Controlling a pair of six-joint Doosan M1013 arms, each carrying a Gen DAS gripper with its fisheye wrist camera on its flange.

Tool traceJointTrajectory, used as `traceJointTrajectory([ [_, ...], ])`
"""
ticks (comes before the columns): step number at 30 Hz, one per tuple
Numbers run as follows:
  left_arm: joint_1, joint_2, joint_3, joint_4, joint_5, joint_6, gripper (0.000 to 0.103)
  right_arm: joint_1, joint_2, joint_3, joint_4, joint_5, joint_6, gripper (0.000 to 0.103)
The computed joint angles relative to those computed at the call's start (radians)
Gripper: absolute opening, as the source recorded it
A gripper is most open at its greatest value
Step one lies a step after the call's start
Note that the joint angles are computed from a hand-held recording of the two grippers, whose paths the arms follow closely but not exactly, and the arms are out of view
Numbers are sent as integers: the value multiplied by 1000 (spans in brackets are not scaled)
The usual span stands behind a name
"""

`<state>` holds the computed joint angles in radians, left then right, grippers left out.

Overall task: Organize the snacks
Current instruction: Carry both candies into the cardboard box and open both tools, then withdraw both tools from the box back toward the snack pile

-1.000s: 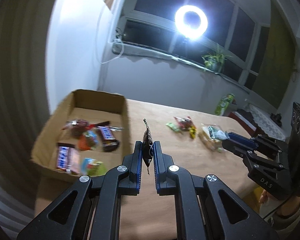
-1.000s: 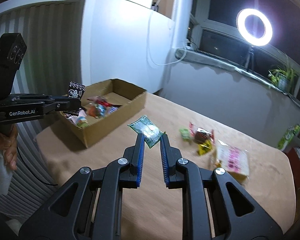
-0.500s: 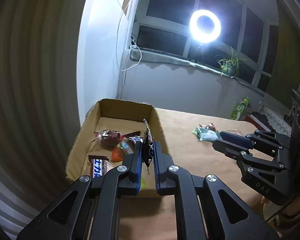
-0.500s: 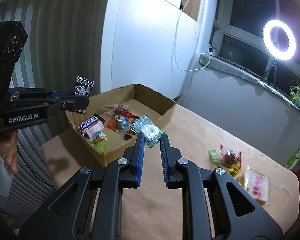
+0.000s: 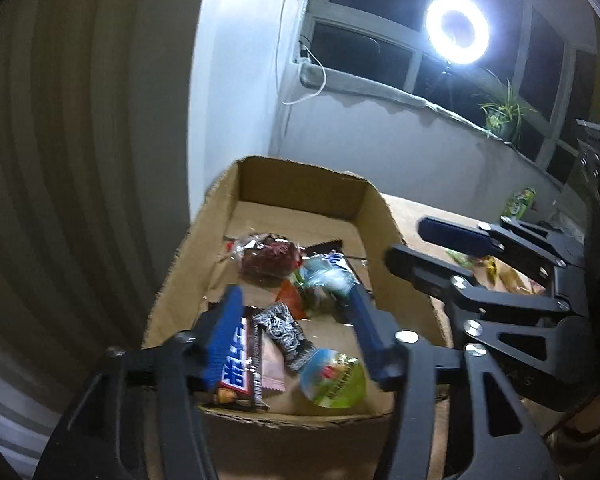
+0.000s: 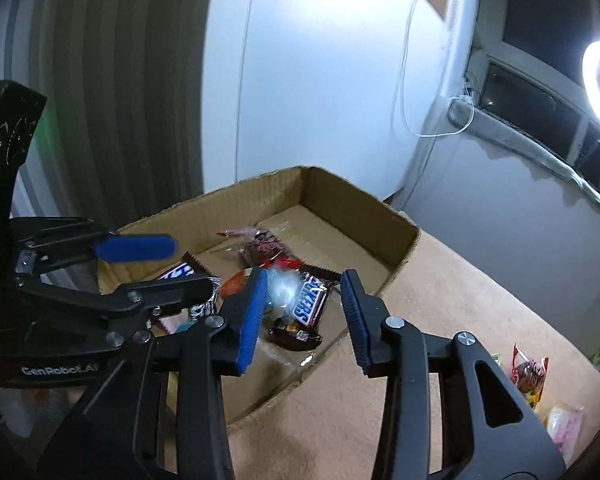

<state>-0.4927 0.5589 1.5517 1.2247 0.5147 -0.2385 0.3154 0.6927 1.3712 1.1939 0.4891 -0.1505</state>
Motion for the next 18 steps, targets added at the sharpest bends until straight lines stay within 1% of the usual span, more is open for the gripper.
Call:
traceJointTrajectory([
  [2, -1, -2, 3, 8, 3, -6, 58, -6, -1, 11, 26, -4, -18, 43],
  [4, -3, -3, 3, 13, 7, -9, 59, -11, -2, 17, 20, -8, -10, 43],
  [6, -6, -4, 1, 9, 9, 0, 62, -18, -9, 33, 43, -17, -28, 43],
  [7, -7, -4, 1, 10, 11, 2, 66, -22, -13, 42, 59, -19, -40, 47],
  [8, -10, -7, 2, 16, 15, -2, 68, -27, -19, 53, 81, -20, -55, 50],
  [9, -12, -8, 4, 25, 17, -10, 68, -31, -23, 60, 91, -20, -61, 58],
  [10, -15, -10, 4, 25, 21, -11, 68, -37, -30, 74, 119, -20, -84, 62],
  [13, -27, -17, 6, 35, 35, -17, 69, -48, -48, 108, 163, -32, -130, 63],
  [15, -37, -21, 6, 34, 47, -13, 72, -53, -57, 124, 166, -33, -136, 64],
  [18, -50, -23, 1, 32, 64, -8, 78, -67, -71, 151, 175, -14, -148, 69],
])
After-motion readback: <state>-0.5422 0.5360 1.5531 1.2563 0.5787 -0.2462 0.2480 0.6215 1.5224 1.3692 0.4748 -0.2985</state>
